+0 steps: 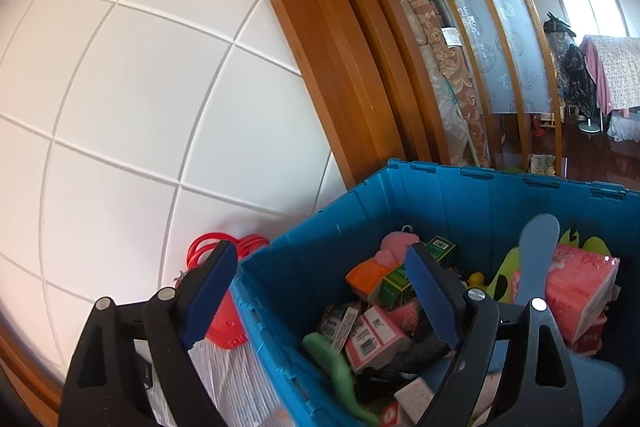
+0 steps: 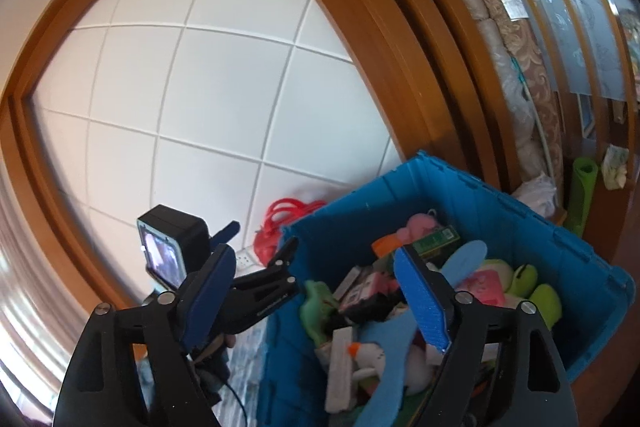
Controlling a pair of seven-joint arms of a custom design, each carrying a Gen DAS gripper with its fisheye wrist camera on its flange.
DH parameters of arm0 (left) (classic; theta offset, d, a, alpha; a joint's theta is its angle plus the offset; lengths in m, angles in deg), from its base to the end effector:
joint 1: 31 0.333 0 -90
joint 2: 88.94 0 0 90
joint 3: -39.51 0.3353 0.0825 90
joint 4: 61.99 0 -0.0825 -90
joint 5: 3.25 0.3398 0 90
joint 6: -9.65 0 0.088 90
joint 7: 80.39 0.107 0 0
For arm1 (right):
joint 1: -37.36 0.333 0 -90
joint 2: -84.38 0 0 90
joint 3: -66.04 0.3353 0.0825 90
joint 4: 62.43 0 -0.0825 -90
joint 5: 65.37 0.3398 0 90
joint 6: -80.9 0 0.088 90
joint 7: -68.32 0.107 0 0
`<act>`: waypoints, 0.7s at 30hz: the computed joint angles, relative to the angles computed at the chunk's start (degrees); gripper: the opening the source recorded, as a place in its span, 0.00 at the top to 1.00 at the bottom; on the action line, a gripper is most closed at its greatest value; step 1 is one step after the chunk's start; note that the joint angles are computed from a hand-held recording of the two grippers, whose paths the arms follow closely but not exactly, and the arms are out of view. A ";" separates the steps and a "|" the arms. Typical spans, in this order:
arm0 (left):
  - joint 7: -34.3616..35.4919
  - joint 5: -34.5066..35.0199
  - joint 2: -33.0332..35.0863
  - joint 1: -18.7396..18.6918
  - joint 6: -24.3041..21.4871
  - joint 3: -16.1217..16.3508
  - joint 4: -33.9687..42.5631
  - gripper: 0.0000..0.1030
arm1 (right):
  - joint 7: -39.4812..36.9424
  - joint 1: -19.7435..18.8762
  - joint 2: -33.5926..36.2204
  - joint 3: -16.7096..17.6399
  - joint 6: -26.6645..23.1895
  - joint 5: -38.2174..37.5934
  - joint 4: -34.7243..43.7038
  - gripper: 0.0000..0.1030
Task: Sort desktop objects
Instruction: 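Move both empty tools back toward the remaining table objects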
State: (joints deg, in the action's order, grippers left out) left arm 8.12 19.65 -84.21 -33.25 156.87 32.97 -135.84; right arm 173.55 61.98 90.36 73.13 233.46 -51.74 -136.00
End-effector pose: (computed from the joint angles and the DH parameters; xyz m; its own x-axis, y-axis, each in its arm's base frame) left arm 0.5515 -0.0865 0.8506 -0.0562 -0.9351 -0.3500 -0.3254 0.3485 -0.8790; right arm 0.4870 0.2846 0.8531 0.4294 -0.7652 -0.4797 -0.4983 0.2423 -0.8325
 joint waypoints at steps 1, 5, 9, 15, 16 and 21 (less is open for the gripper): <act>0.30 -0.57 -1.18 0.45 0.97 0.22 -1.78 0.16 | 0.99 0.42 -0.51 0.04 0.55 -0.79 -0.68 0.17; 3.09 -4.96 -4.70 2.35 3.17 1.03 -6.51 0.16 | 5.30 2.37 -1.09 0.64 0.86 -5.24 -0.93 0.16; 7.24 -10.59 -8.64 4.19 5.77 2.67 -12.00 0.16 | 9.53 4.96 -0.83 1.47 0.89 -10.33 -0.49 0.13; 17.71 -21.48 -15.84 5.22 9.68 8.16 -22.39 0.16 | 13.96 9.89 1.39 2.77 -0.53 -15.58 1.31 0.13; 19.63 -23.25 -17.22 5.22 10.41 9.55 -24.40 0.16 | 14.61 10.74 1.92 2.87 -0.96 -16.25 1.67 0.13; 27.36 -28.91 -23.13 5.24 13.74 16.12 -33.20 0.16 | 17.85 14.87 4.95 2.68 -0.37 -18.81 2.57 0.13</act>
